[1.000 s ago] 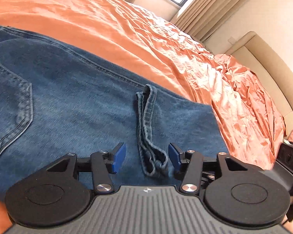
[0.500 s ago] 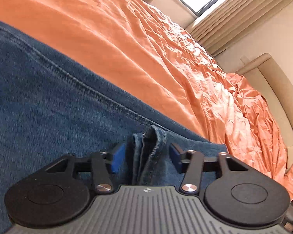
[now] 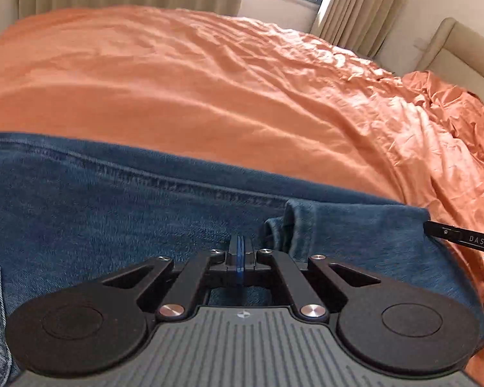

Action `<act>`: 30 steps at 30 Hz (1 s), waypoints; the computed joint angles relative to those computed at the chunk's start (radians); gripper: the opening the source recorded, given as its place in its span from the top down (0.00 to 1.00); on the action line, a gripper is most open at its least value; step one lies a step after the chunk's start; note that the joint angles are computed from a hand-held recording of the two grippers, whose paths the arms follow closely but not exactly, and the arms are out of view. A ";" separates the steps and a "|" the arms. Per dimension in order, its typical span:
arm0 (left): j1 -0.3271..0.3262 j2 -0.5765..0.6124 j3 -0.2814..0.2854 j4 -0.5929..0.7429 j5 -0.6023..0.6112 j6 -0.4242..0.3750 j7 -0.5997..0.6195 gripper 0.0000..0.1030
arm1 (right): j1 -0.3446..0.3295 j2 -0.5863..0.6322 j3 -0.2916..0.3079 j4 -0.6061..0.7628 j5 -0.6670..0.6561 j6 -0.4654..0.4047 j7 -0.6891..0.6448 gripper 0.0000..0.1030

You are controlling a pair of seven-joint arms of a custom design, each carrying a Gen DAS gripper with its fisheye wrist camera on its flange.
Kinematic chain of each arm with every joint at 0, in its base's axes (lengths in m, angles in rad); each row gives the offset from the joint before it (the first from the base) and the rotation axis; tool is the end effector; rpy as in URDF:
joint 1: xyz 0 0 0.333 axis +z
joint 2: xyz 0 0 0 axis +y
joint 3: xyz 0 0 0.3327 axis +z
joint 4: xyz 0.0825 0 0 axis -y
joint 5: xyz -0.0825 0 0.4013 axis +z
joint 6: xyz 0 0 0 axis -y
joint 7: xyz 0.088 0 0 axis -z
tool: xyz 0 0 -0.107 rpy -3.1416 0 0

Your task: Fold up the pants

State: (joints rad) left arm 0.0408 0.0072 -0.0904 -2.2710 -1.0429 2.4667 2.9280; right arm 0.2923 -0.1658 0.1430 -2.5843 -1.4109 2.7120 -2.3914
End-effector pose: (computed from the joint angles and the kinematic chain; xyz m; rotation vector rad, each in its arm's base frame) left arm 0.5488 -0.0256 0.3777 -1.3135 2.5533 -1.0892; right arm 0.3907 0.2193 0.3302 -1.1220 2.2045 -0.6462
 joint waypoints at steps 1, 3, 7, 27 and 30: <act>0.002 0.004 0.002 0.001 -0.004 -0.005 0.004 1.00 | -0.005 0.014 -0.002 0.004 -0.026 0.006 0.026 1.00; 0.005 -0.003 0.004 0.000 -0.012 -0.012 -0.015 1.00 | -0.002 0.013 -0.002 0.002 -0.046 0.001 0.052 1.00; 0.009 -0.062 0.015 -0.028 -0.041 -0.031 -0.033 1.00 | 0.015 -0.066 0.013 -0.039 -0.033 -0.016 0.068 0.99; -0.064 -0.346 0.102 -0.317 0.035 -0.025 0.052 0.96 | 0.305 -0.258 0.300 -0.079 0.621 -0.428 -0.258 0.60; -0.066 -0.339 0.100 -0.312 0.029 -0.021 0.031 0.96 | 0.306 -0.206 0.253 -0.065 0.618 -0.408 -0.280 0.59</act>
